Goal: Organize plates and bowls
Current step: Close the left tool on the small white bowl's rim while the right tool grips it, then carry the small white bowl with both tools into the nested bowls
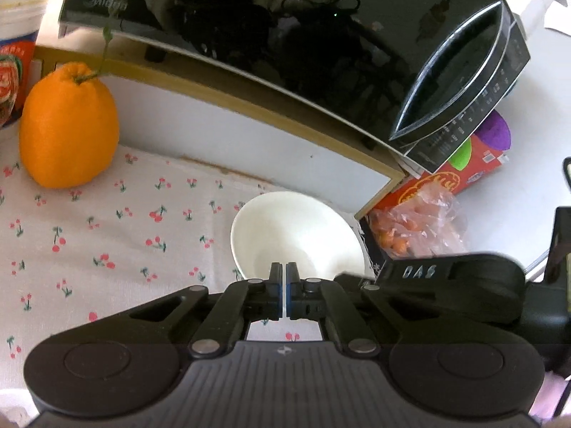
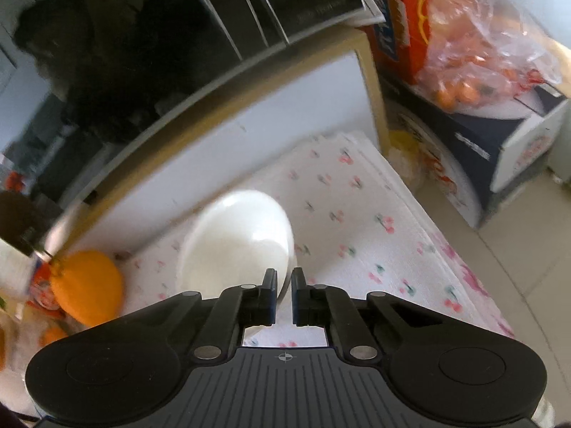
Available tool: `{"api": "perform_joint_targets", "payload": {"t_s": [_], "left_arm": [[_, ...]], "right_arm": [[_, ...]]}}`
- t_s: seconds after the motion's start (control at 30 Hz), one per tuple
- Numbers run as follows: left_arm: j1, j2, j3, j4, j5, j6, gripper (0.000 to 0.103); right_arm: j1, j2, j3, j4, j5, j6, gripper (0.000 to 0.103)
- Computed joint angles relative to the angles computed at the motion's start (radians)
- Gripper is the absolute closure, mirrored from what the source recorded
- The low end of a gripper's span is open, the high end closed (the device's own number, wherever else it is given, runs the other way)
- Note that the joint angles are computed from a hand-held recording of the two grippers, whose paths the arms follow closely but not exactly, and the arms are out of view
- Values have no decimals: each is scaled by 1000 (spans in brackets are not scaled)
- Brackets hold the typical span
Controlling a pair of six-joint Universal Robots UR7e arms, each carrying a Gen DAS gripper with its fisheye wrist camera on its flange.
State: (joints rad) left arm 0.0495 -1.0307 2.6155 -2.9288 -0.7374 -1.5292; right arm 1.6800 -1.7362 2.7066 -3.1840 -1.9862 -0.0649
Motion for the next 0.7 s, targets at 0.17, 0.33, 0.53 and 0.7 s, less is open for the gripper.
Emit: {"api": "perform_joint_targets", "payload": {"t_s": [0.17,0.33,0.53,0.7], "left_arm": [[10,-36,21,33,-6,-32,88],[14,-2,33,-43,18,-49,67],[37,75,28,-148,12,-55,64],[59,126,40,-252,-11,-70,81]], "right_arm": [[-20,-53,-14,123,3,5,91],[-59,-60,-35,169,38,34,72],[-77,19,-3,-20,39,-13,72],[-102,62,21,-143,67,-77,87]]}}
